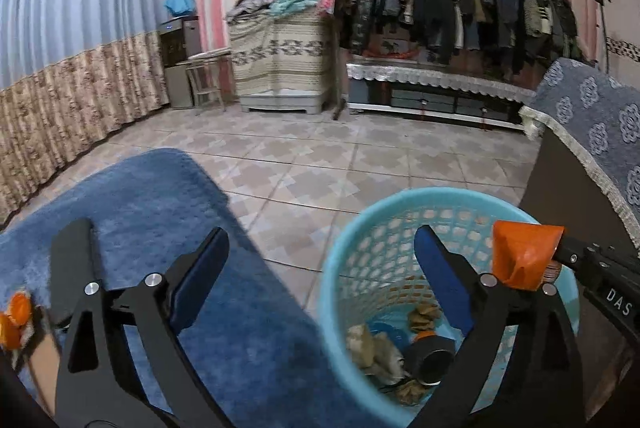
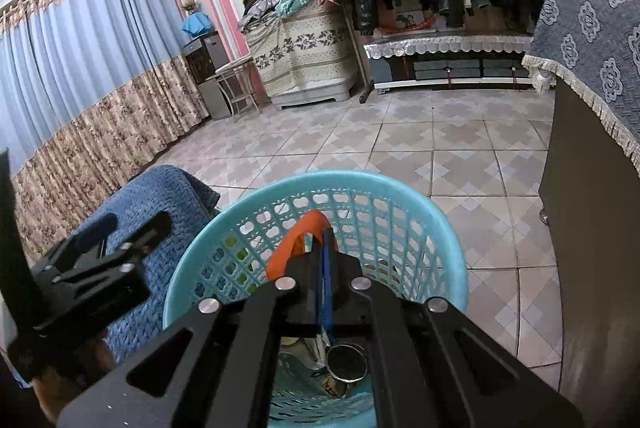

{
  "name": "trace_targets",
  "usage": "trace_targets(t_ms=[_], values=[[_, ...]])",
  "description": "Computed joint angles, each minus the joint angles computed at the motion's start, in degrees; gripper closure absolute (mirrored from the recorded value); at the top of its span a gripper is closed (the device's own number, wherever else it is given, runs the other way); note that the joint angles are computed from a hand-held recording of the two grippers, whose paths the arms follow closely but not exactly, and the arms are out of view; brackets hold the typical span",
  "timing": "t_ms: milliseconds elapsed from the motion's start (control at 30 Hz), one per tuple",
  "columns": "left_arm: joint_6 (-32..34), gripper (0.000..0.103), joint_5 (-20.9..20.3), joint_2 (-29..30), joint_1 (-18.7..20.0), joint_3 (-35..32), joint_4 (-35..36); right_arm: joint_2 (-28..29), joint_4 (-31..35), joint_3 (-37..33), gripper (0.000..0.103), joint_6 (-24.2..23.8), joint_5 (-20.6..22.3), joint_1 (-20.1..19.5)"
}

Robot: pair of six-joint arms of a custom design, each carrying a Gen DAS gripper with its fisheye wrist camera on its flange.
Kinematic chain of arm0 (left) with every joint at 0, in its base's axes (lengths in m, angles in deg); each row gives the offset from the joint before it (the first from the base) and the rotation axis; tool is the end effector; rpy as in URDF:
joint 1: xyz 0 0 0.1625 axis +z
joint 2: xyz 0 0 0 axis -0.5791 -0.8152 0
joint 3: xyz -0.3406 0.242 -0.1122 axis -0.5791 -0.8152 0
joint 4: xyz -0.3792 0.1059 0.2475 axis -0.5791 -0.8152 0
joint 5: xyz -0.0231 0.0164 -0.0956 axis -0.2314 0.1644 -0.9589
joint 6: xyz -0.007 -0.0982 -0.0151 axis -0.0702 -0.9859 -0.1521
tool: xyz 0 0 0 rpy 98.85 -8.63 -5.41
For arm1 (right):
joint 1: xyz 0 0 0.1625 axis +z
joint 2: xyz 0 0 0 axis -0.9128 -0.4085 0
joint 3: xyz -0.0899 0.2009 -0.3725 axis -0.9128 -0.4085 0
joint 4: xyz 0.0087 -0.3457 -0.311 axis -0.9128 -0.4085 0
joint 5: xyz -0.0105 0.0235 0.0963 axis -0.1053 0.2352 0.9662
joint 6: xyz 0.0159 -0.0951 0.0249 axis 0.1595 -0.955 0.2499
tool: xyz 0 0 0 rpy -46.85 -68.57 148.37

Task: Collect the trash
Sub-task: 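Open left tool to drop gold tray into the basket, then open right tool to drop orange bag into the basket, then move both tools back toward the white receipt and tangerine peel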

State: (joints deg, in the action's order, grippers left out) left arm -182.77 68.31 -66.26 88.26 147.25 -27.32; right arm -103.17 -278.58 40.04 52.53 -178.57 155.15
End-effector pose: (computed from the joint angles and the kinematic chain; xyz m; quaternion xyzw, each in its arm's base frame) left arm -0.1673 -0.5754 0.0579 0.2038 0.7973 -0.4524 0.3436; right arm 0.1038 -0.5831 0.0666 0.1339 -0.8656 0.4385 0.2012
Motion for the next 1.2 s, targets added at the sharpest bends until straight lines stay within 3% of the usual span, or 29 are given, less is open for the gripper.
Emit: trace_targets(t_ms=[367,433,500,533,633,700,733,900,1000,1200], values=[[-1.0,0.009,-5.3,-7.6,-1.0,5.9,-2.1,4.7,7.4,-6.1,0.100,-1.5,-9.5,2.9],[-1.5,0.009,-5.8,-8.9,-1.1,6.9,-2.2,4.8,7.4,-6.3,0.092,-1.5,-10.9,3.1],[-1.3,0.008,-6.4,-9.6,-1.2,7.5,-2.5,4.7,7.1,-6.2,0.044,-1.3,-11.5,3.3],[-0.9,0.008,-6.9,-10.0,-1.2,7.7,-2.7,4.8,6.1,-6.1,0.040,-1.6,-11.2,3.4],[-1.3,0.008,-7.8,-10.5,-1.3,8.0,-2.2,4.9,6.3,-6.2,0.039,-2.5,-12.8,3.8],[-1.8,0.008,-8.1,-11.0,-1.6,8.3,-1.8,4.9,7.6,-6.5,0.022,-2.4,-14.1,4.2],[-1.5,0.008,-8.4,-11.4,-1.8,8.8,-2.3,4.9,8.3,-6.7,0.019,-2.6,-15.2,4.4],[0.5,0.006,-9.6,-14.7,-2.6,12.0,-5.2,4.7,8.6,-6.2,0.012,-3.7,-17.0,5.4],[-1.2,0.006,-10.1,-16.4,-2.9,13.0,-4.0,5.4,5.1,-6.0,0.009,-6.7,-18.1,6.8],[-1.3,0.006,-12.0,-21.2,-3.9,16.7,-4.9,4.8,2.1,-4.4,0.007,-6.6,-16.1,8.0]])
